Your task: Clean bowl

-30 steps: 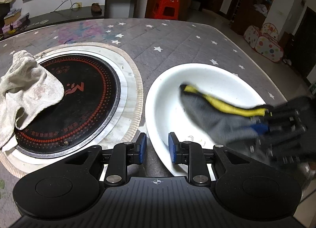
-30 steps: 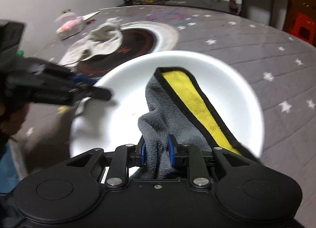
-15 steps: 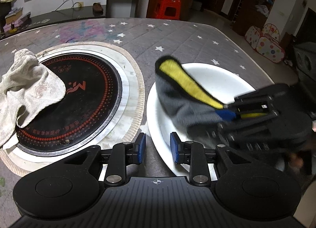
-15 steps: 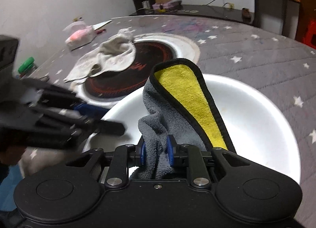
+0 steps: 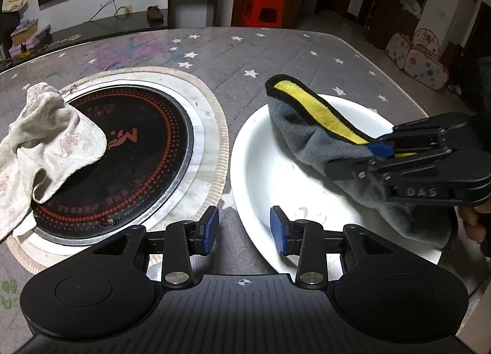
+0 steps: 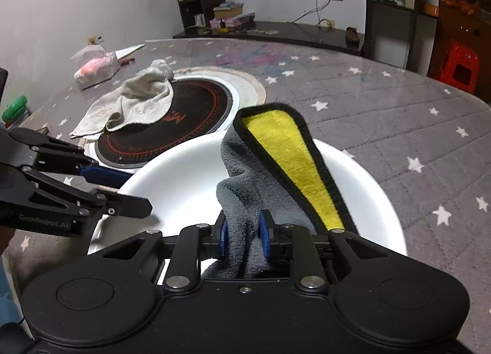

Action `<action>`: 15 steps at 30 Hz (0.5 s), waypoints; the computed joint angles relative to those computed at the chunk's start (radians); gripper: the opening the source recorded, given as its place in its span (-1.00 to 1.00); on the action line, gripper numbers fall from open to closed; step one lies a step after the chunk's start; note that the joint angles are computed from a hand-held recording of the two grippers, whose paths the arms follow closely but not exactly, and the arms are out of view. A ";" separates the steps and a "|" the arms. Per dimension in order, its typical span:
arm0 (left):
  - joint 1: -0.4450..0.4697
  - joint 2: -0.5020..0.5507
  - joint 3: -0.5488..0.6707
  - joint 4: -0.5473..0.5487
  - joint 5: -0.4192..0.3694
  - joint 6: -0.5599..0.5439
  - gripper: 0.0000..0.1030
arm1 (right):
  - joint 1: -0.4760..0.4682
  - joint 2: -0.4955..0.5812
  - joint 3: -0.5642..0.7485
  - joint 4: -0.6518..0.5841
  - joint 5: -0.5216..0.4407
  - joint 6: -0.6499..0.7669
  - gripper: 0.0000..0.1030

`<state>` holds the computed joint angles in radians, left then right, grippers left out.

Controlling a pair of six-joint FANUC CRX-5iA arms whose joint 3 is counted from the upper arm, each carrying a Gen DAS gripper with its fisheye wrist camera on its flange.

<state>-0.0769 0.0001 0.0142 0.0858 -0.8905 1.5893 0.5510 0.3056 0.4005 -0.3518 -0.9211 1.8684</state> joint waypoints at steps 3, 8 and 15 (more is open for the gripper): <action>-0.007 -0.002 0.008 -0.018 -0.003 0.016 -0.09 | -0.004 -0.011 -0.007 -0.013 0.011 0.001 -0.56; -0.018 -0.012 0.016 -0.051 0.000 0.041 0.05 | -0.017 -0.034 -0.018 -0.055 0.037 0.002 -0.56; -0.024 -0.013 0.026 -0.065 -0.010 0.052 0.09 | -0.028 -0.077 -0.043 -0.080 0.105 0.010 -0.56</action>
<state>-0.1007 -0.0134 0.0403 0.0205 -0.9008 1.6414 0.5233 0.2283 0.3579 -0.4317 -0.8158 1.8788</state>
